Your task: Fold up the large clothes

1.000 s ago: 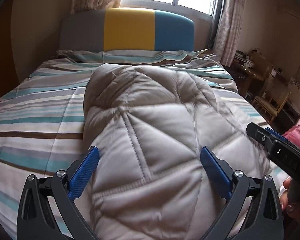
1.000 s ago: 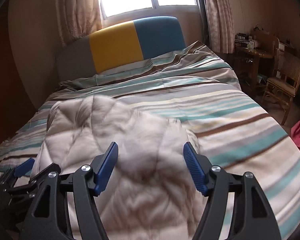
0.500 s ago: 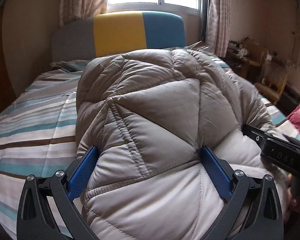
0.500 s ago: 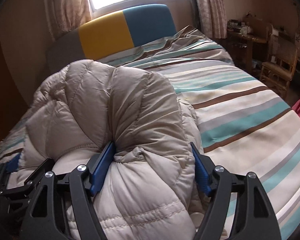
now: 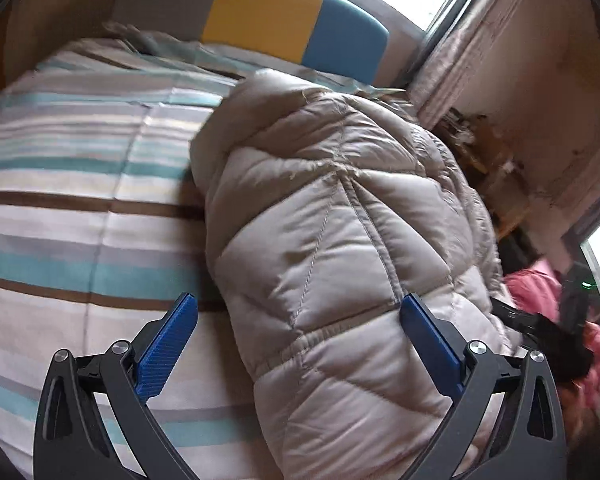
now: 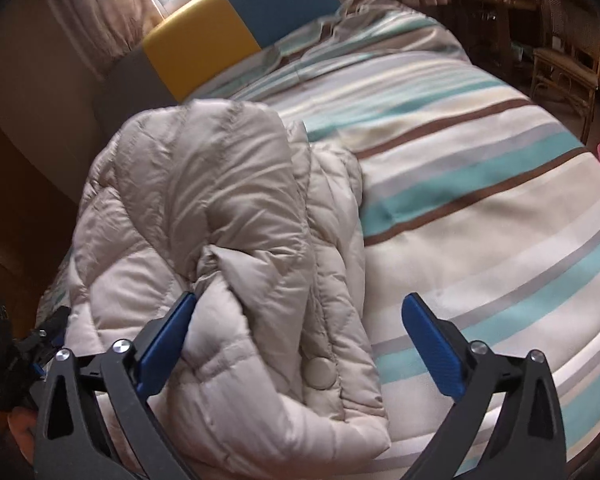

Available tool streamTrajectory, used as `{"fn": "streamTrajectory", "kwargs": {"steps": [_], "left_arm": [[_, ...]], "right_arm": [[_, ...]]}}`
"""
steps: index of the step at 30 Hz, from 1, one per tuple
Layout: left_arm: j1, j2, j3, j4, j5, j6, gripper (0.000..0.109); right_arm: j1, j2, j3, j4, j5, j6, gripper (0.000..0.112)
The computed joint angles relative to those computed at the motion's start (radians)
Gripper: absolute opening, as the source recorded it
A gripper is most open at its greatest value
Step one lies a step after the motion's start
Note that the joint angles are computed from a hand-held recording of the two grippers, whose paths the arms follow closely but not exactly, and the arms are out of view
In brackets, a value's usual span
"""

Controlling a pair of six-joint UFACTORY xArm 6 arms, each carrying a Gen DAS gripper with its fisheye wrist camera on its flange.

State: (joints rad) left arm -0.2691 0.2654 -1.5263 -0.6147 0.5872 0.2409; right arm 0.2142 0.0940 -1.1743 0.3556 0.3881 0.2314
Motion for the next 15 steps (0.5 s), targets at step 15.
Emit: {"fn": "streamTrajectory", "kwargs": {"steps": [15], "left_arm": [[-0.021, 0.03, -0.041, 0.022, 0.071, 0.006, 0.1]], "right_arm": [[-0.032, 0.113, -0.139, 0.155, 0.121, -0.145, 0.1]]}}
